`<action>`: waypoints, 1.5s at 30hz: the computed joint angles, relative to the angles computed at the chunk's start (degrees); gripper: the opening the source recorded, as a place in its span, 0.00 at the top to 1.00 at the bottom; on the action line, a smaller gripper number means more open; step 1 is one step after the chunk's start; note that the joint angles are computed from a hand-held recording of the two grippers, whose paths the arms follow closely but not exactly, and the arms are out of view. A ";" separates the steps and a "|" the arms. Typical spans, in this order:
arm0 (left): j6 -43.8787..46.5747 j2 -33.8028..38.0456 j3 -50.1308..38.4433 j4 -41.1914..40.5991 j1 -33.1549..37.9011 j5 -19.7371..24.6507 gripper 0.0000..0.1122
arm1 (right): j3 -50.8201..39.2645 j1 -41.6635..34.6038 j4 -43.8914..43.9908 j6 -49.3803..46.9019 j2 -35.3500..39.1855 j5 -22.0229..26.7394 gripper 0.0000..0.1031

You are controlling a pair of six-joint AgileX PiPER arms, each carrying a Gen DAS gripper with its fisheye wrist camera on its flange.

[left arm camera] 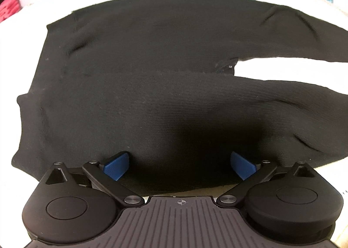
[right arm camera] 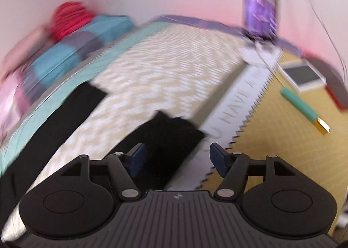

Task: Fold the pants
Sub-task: 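Grasp the cuff of one black pant leg with the right gripper, then carry the held leg over onto the other leg and open the right gripper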

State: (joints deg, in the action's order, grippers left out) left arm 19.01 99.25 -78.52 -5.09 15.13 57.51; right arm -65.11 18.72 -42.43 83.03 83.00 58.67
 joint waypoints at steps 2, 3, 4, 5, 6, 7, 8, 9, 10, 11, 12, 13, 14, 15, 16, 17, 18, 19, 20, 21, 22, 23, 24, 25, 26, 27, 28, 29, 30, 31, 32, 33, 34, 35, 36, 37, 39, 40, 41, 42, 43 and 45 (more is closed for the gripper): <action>2.15 -1.19 0.79 -0.59 0.86 -1.51 0.08 | -0.19 6.17 -1.52 -0.67 -0.48 0.80 0.24; 3.18 -1.64 1.09 -1.09 1.37 -2.36 0.08 | -0.76 9.23 -1.97 -1.43 -0.12 1.32 0.24; 4.16 -1.95 1.27 -1.60 1.88 -3.21 0.08 | -1.77 12.28 -1.97 -2.75 0.49 1.76 0.24; 5.13 -1.94 1.19 -2.11 2.50 -4.12 0.08 | -2.92 15.07 -1.30 -4.32 1.32 1.47 0.24; 5.72 -1.74 1.04 -2.46 2.97 -5.07 0.08 | -4.16 17.14 0.48 -7.19 2.29 -0.05 0.24; 5.67 -1.13 0.58 -2.38 3.28 -5.75 0.08 | -5.72 18.46 2.76 -10.95 3.54 -1.87 0.24; 4.68 -0.27 -0.12 -1.73 3.18 -5.89 0.08 | -7.39 19.85 5.28 -15.02 5.08 -3.54 0.24; 3.72 0.64 -0.80 -1.12 3.21 -5.84 0.08 | -9.44 20.68 8.54 -19.96 6.92 -5.07 0.24; 3.06 1.34 -1.20 -0.69 3.29 -5.84 0.08 | -11.94 21.24 12.21 -25.48 9.26 -6.64 0.24; 2.13 1.94 -0.84 0.15 2.94 -6.27 0.08 | -14.01 21.93 14.99 -29.61 11.35 -7.84 0.24; 2.78 2.46 -1.10 0.31 3.61 -5.87 0.08 | -16.05 22.32 17.30 -33.04 13.33 -8.40 0.24; 3.47 2.53 -0.62 0.15 3.74 -6.30 0.08 | -19.02 22.74 19.29 -36.19 16.02 -8.17 0.25; 4.78 2.22 0.43 -0.38 3.93 -7.71 0.08 | -21.27 22.92 20.52 -38.33 18.15 -8.08 0.25; 5.85 1.77 1.34 -0.59 4.00 -8.60 0.08 | -23.20 23.16 21.09 -39.73 20.12 -8.24 0.26; 6.52 1.47 2.00 -0.76 4.09 -9.20 0.08 | -24.82 23.13 21.61 -41.01 22.05 -8.52 0.27; 7.23 1.30 2.43 -1.25 4.34 -9.57 0.08 | -26.80 22.80 22.91 -42.79 24.32 -7.89 0.28; 8.18 1.13 2.73 -1.92 4.98 -9.55 0.08 | -29.10 22.36 24.99 -44.87 26.64 -6.01 0.52; 8.66 1.64 2.18 -2.23 5.36 -9.25 0.08 | -29.27 22.49 25.74 -45.39 27.36 -5.52 0.58; 8.63 2.19 1.28 -2.04 5.51 -8.49 0.08 | -28.23 22.98 24.54 -45.18 26.34 -6.33 0.70; 8.30 2.42 0.51 -1.47 5.70 -7.53 0.08 | -28.66 23.28 23.46 -45.52 25.81 -4.85 0.90; 7.66 1.77 0.44 -0.81 5.70 -6.76 0.08 | -27.92 23.67 21.35 -43.58 24.46 -3.83 0.90; 7.73 1.25 0.62 -0.60 6.31 -6.44 0.08 | -26.77 23.97 19.39 -40.71 23.12 -3.13 0.90; 8.11 0.99 0.42 -0.91 7.28 -5.90 0.08 | -26.63 24.46 17.81 -38.16 22.63 -1.68 0.81; 9.09 0.63 0.56 -1.79 8.70 -5.62 0.08 | -26.10 25.30 15.98 -35.76 21.58 -0.28 0.66; 10.24 -0.29 1.22 -2.56 10.15 -5.30 0.08 | -25.41 26.39 14.03 -35.01 20.38 0.05 0.62; 10.50 -0.41 1.43 -2.64 11.27 -5.48 0.08 | -24.10 27.43 13.96 -36.55 18.93 -1.91 0.53; 10.22 -0.20 1.45 -2.41 12.07 -5.74 0.08 | -22.45 28.20 15.82 -40.38 17.92 -5.29 0.47; 9.95 0.21 1.14 -2.45 12.62 -5.63 0.08 | -23.09 29.09 18.37 -46.11 18.45 -6.89 0.46; 9.78 0.58 0.74 -2.78 12.99 -5.43 0.08 | -24.38 30.42 19.57 -50.63 19.80 -7.35 0.46; 9.40 0.74 0.38 -2.87 13.05 -5.25 0.08 | -26.31 31.76 20.48 -55.06 21.91 -7.56 0.46; 8.61 0.48 0.38 -2.43 12.69 -5.13 0.08 | -28.38 32.65 21.72 -58.91 24.28 -7.89 0.47; 8.27 0.37 0.46 -2.01 12.38 -5.30 0.08 | -30.80 33.45 22.25 -61.78 26.85 -7.69 0.47; 8.01 0.23 0.68 -1.47 12.07 -5.57 0.08 | -33.78 34.39 21.69 -64.23 29.77 -7.01 0.47; 8.01 0.02 1.09 -1.24 11.98 -5.83 0.08 | -36.63 35.30 20.85 -66.53 32.46 -6.27 0.47; 7.80 -1.29 2.37 -1.21 11.71 -5.91 0.08 | -39.49 35.97 20.03 -69.05 35.26 -5.81 0.50; 8.14 -1.37 2.44 -1.43 11.90 -5.87 0.08 | -40.11 36.13 19.00 -69.82 36.29 -7.56 0.58; 8.29 -1.20 2.06 -1.47 12.11 -5.56 0.08 | -45.50 35.23 22.40 -72.05 39.41 -5.30 0.94; 8.17 -1.32 2.00 -1.26 12.30 -5.48 0.08 | -48.25 34.69 24.91 -70.59 40.38 -3.06 0.94; 7.71 -1.92 2.19 -0.83 12.23 -5.19 0.08 | -48.71 34.50 27.37 -70.22 39.96 -2.19 0.94; 7.81 -1.97 1.98 -0.67 12.48 -4.95 0.08 | -46.88 34.48 31.12 -71.51 37.60 -2.30 0.94; 8.00 -1.84 1.67 -0.64 12.72 -4.81 0.08 | -43.95 34.55 34.07 -72.17 34.97 -3.61 0.94; 9.44 -2.42 2.45 -1.36 14.12 -5.05 0.08 | -37.38 34.72 37.72 -72.73 30.33 -5.30 0.95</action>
State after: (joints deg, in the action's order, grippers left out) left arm 28.45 96.83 -76.07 -6.45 29.25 52.45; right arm -102.49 53.44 -4.71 10.30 113.33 53.37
